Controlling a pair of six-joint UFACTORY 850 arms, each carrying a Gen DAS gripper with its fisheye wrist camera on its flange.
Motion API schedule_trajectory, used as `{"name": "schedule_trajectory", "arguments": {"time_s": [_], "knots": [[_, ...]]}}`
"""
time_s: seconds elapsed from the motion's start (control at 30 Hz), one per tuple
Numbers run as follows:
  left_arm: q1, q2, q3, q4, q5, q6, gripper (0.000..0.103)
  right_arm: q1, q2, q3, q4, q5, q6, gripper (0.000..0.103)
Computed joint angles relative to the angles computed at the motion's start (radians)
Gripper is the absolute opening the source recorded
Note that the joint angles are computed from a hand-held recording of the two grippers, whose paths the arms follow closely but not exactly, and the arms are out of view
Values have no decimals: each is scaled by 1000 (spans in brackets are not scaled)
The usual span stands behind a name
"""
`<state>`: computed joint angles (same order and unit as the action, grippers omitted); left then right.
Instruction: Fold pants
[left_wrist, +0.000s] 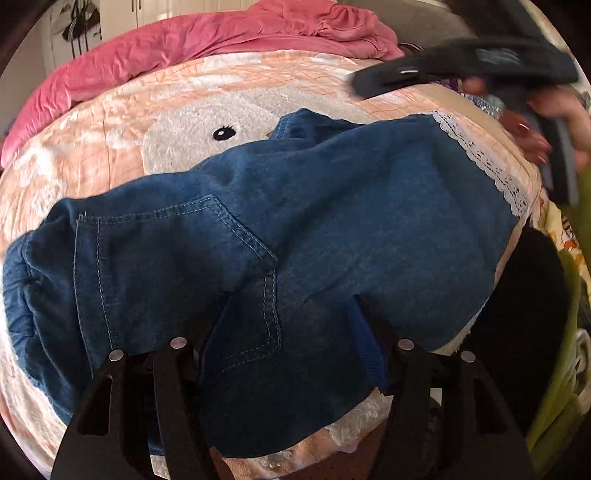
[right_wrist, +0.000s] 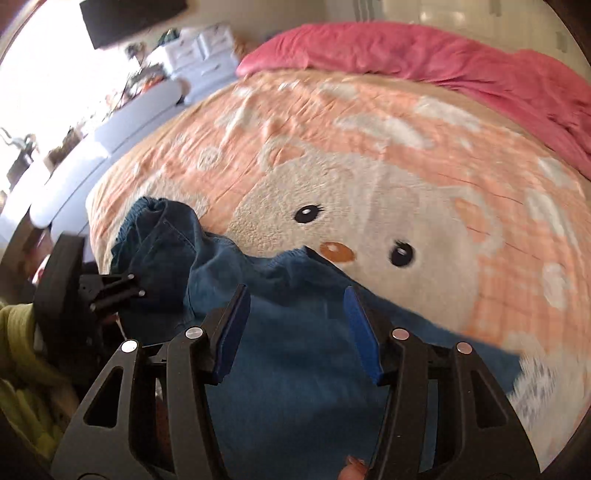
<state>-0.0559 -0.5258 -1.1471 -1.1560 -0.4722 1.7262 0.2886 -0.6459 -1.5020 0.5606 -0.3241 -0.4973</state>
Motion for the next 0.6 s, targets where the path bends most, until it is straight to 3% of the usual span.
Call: {"name": "schedule_trajectory", "arguments": {"time_s": [0.1, 0.23, 0.33, 0.37, 0.4, 0.43, 0.6], "knots": [[16, -15, -16, -1, -45, -5, 60, -1, -76, -105, -90, -74, 82, 46], [15, 3, 21, -85, -19, 107, 61, -10, -161, -229, -138, -177, 142, 47], [20, -1, 15, -84, -39, 104, 62, -26, -227, -323, -83, -299, 132, 47], [23, -2, 13, -81, -46, 101, 62, -31, -247, -347, -47, -338, 115, 42], [25, -2, 12, -83, -53, 104, 62, -32, -260, -363, -33, -356, 106, 29], [26, -2, 12, -84, -55, 106, 62, -31, -266, -367, -9, -359, 88, 1], [25, 0, 17, -106, -54, 123, 62, -35, -230, -288, 88, -184, 81, 1]]}}
